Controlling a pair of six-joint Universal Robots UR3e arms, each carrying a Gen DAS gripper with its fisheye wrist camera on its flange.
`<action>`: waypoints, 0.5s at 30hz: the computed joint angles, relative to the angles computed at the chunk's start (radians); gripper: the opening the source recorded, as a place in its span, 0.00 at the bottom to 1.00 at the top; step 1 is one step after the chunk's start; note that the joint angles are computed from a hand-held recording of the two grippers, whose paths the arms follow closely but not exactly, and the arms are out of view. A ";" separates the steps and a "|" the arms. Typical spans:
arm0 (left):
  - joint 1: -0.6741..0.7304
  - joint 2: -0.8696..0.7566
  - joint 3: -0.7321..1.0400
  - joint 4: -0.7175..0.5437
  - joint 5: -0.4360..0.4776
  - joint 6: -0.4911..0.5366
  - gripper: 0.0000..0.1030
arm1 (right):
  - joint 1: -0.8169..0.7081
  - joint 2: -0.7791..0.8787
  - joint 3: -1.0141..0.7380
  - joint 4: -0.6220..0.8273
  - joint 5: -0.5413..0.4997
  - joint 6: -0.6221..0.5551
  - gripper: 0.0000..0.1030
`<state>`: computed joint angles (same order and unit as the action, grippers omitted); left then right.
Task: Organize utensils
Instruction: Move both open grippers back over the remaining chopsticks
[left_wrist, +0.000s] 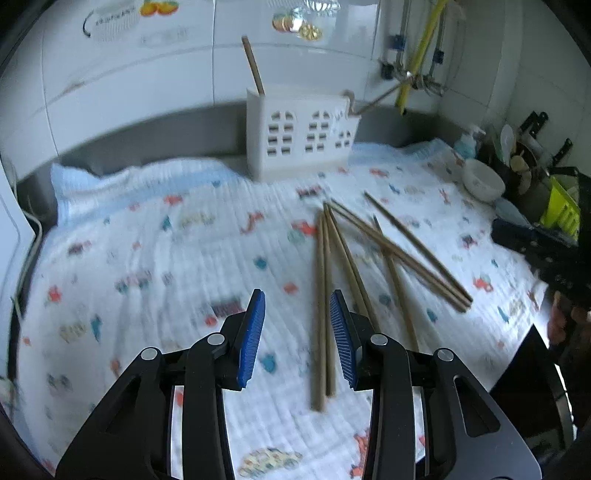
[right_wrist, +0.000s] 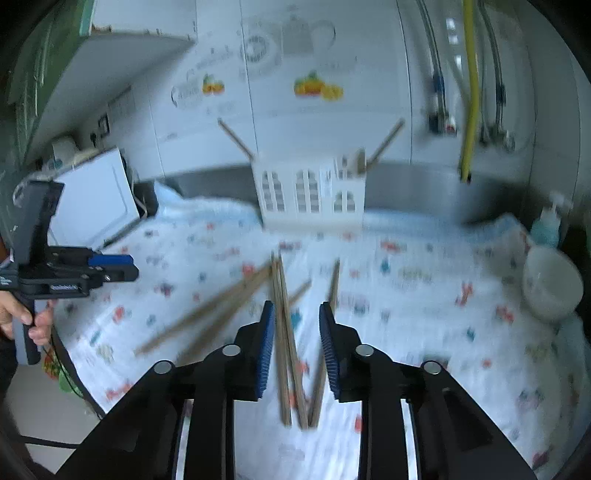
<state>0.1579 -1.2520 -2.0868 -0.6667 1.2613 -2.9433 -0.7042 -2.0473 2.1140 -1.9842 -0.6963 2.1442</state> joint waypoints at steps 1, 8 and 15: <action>-0.004 0.004 -0.019 0.005 0.003 0.001 0.36 | 0.004 -0.001 0.018 -0.007 -0.014 -0.007 0.17; -0.054 -0.012 -0.109 0.060 0.044 0.003 0.32 | 0.072 0.059 0.110 -0.155 -0.117 0.009 0.13; -0.067 -0.042 -0.138 0.085 0.047 0.003 0.28 | 0.088 0.100 0.129 -0.210 -0.156 0.008 0.11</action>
<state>0.0914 -1.2935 -2.2249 -0.5814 1.3085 -2.9404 -0.6165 -1.9472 2.2428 -2.1940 -0.8525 2.1525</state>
